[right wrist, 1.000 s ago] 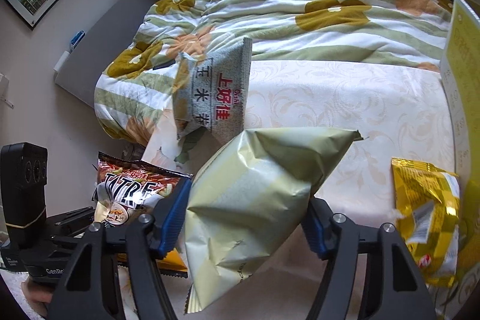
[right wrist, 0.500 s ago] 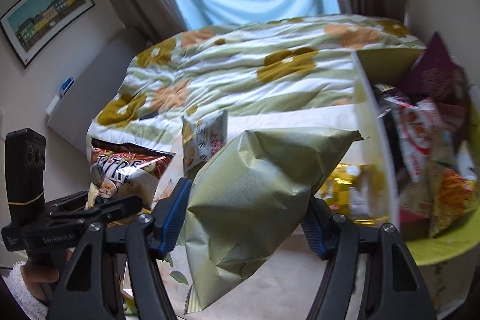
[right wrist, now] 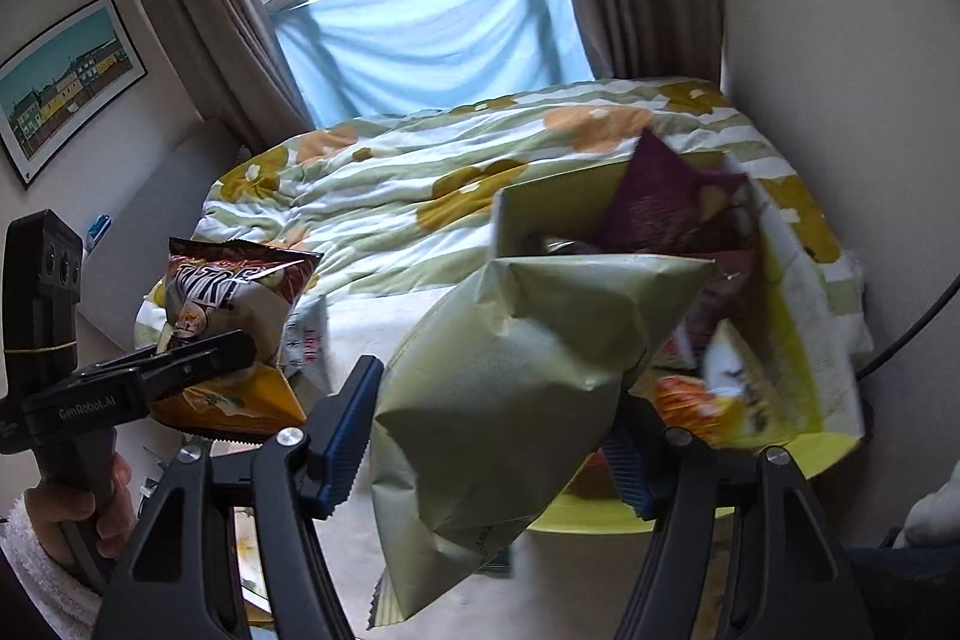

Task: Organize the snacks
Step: 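Carry both bags over the cardboard box and open both grippers to drop them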

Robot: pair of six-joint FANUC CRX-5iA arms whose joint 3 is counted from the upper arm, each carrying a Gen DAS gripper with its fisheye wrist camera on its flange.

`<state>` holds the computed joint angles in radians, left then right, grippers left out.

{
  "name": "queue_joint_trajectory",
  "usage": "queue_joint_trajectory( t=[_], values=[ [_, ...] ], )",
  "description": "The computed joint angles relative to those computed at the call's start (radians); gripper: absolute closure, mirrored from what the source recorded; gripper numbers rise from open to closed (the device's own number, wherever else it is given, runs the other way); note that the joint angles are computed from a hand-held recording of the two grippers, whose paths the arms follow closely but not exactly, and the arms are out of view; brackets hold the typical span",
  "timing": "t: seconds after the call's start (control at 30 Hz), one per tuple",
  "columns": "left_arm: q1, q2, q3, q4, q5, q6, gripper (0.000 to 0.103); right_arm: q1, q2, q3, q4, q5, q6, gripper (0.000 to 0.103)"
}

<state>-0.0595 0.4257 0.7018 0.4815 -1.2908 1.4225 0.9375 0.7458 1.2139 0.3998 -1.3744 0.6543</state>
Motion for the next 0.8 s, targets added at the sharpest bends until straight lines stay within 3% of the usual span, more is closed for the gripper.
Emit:
queue_joint_trajectory(
  t=[0.13, 0.4, 0.47, 0.5, 0.53, 0.6, 0.67, 0.8],
  values=[
    [-0.091, 0.088, 0.121, -0.034, -0.009, 0.079, 0.037, -0.045, -0.172, -0.288, -0.007, 0.123, -0.006, 0.039],
    [-0.220, 0.230, 0.295, -0.105, -0.020, 0.218, 0.037, -0.126, -0.324, -0.501, -0.080, 0.201, 0.075, 0.039],
    [-0.243, 0.234, 0.291, -0.137, 0.002, 0.260, 0.033, -0.143, -0.346, -0.525, -0.103, 0.208, 0.103, 0.039],
    [-0.255, 0.235, 0.294, -0.172, 0.007, 0.285, 0.026, -0.152, -0.353, -0.533, -0.118, 0.212, 0.121, 0.039],
    [-0.272, 0.240, 0.318, -0.234, -0.007, 0.325, 0.009, -0.158, -0.354, -0.532, -0.130, 0.213, 0.136, 0.039],
    [-0.287, 0.209, 0.276, -0.296, 0.014, 0.378, 0.001, -0.168, -0.363, -0.542, -0.154, 0.221, 0.164, 0.039],
    [-0.274, 0.155, 0.174, -0.275, 0.070, 0.398, 0.001, -0.175, -0.368, -0.548, -0.176, 0.232, 0.189, 0.039],
    [-0.258, 0.094, 0.088, -0.292, 0.085, 0.459, 0.001, -0.192, -0.366, -0.546, -0.249, 0.253, 0.244, 0.039]
  ],
)
